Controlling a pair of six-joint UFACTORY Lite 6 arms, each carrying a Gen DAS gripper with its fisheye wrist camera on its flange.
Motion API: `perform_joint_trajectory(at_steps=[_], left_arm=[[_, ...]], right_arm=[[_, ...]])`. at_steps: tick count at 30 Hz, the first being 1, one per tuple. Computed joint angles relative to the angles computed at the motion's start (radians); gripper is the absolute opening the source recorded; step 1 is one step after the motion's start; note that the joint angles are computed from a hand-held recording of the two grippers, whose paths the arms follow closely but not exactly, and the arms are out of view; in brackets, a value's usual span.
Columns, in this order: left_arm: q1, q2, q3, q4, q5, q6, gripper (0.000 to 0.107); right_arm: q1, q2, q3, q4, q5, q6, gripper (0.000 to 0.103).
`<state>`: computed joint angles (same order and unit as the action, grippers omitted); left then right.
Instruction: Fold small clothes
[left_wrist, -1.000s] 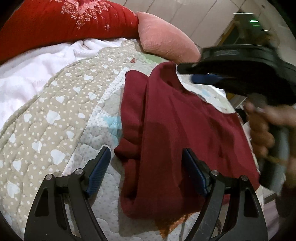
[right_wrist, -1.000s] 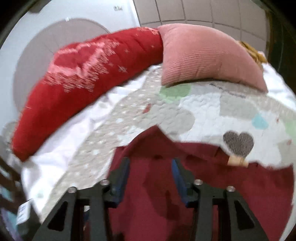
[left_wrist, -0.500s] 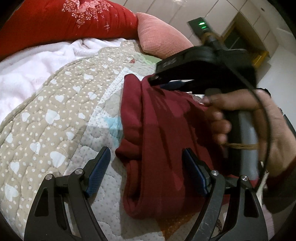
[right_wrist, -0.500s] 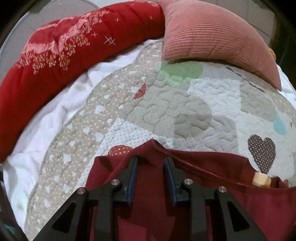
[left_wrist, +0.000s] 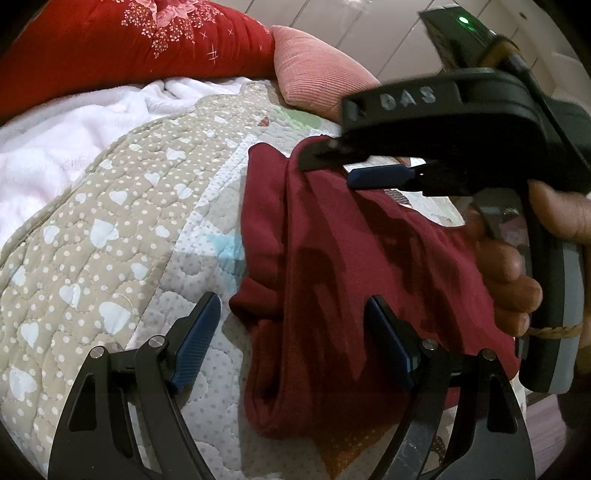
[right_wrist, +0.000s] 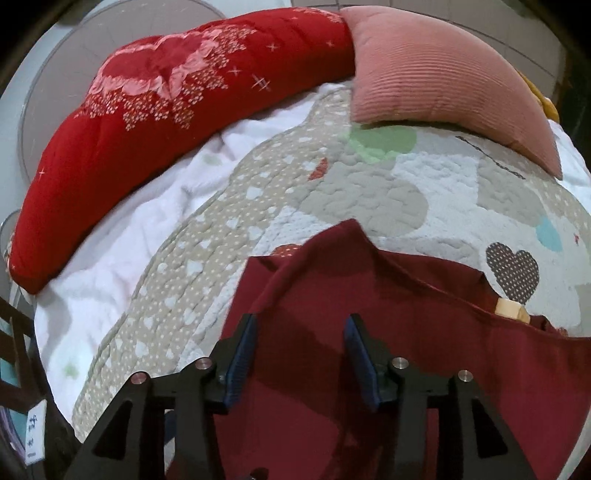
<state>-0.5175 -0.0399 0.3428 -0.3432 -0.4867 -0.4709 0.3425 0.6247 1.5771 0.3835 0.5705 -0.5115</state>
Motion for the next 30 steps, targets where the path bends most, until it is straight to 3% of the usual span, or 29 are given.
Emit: perform_joint_trajectory(at_steps=[4, 12, 14, 16, 19, 21, 24, 30], left_arm=[[0.001, 0.000, -0.003, 0.012, -0.006, -0.013, 0.081], [-0.010, -0.005, -0.008, -0.002, -0.009, -0.010, 0.081], [-0.006, -0.013, -0.016, 0.014, -0.012, -0.025, 0.081], [0.007, -0.034, -0.040, 0.062, -0.032, -0.071, 0.081], [0.033, -0.096, -0.112, 0.117, -0.101, -0.150, 0.081], [0.043, -0.116, -0.137, 0.125, -0.127, -0.175, 0.081], [0.015, -0.097, -0.109, 0.075, -0.104, -0.127, 0.081], [0.040, -0.048, -0.069, 0.139, -0.092, -0.162, 0.082]], right_arm=[[0.040, 0.045, 0.044, -0.046, 0.000, 0.066, 0.072], [0.149, 0.164, 0.140, -0.324, 0.018, 0.238, 0.080], [0.145, 0.164, 0.144, -0.331, 0.022, 0.207, 0.071], [0.130, 0.145, 0.118, -0.323, -0.007, 0.171, 0.045], [0.086, 0.066, 0.031, -0.174, -0.059, 0.021, 0.022], [0.054, -0.001, -0.052, -0.062, -0.105, -0.104, 0.017], [-0.005, -0.030, -0.079, 0.117, -0.070, -0.241, 0.015], [-0.043, -0.031, -0.088, 0.240, -0.038, -0.331, 0.015]])
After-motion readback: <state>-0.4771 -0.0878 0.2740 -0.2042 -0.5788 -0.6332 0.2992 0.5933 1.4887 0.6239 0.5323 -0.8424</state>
